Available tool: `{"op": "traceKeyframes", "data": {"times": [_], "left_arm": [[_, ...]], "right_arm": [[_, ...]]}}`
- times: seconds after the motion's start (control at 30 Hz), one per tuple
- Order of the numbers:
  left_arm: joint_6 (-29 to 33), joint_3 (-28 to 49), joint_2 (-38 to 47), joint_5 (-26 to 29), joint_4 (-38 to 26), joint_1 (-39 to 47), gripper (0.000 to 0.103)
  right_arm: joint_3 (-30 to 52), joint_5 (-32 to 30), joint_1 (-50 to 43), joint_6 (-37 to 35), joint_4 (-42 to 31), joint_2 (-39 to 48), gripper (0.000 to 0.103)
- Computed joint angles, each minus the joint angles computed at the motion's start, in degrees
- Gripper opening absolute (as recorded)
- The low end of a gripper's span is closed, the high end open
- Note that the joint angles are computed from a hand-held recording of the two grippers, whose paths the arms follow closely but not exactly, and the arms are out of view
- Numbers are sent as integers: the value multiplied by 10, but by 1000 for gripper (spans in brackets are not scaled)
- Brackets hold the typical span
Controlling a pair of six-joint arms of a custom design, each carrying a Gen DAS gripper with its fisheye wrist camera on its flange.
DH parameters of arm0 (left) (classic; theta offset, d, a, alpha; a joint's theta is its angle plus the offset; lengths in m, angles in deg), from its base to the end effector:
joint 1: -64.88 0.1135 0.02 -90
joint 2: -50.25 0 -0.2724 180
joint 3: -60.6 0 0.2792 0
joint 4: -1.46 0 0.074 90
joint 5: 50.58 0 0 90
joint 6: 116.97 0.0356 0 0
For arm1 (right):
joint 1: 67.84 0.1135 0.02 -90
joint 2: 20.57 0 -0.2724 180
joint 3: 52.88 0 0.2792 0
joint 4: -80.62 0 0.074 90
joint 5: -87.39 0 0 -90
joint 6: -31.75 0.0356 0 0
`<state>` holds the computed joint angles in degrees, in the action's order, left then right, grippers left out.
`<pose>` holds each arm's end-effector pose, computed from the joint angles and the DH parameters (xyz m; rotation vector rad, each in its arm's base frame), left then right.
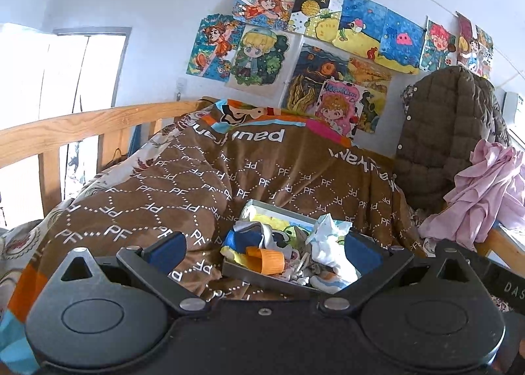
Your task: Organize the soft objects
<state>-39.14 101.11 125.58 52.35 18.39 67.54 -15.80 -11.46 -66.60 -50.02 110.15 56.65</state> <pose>0.2837 0.0052 0.1842 -0.0889 1.8857 -0.3260 0.2803 0.0115 0.1791 -0.0055 1.7607 0.2559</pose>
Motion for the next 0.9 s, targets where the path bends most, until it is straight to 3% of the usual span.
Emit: {"op": "traceKeyframes", "data": {"times": [0.6,0.9], "left_arm": [[10,-98,-109,31,-12,33,102],[36,-166,-125,16,67,24,102]], "right_arm": [[-102,60,43,7,-35,-115,103],[-142,115,84,22,-67,-165,103]]}}
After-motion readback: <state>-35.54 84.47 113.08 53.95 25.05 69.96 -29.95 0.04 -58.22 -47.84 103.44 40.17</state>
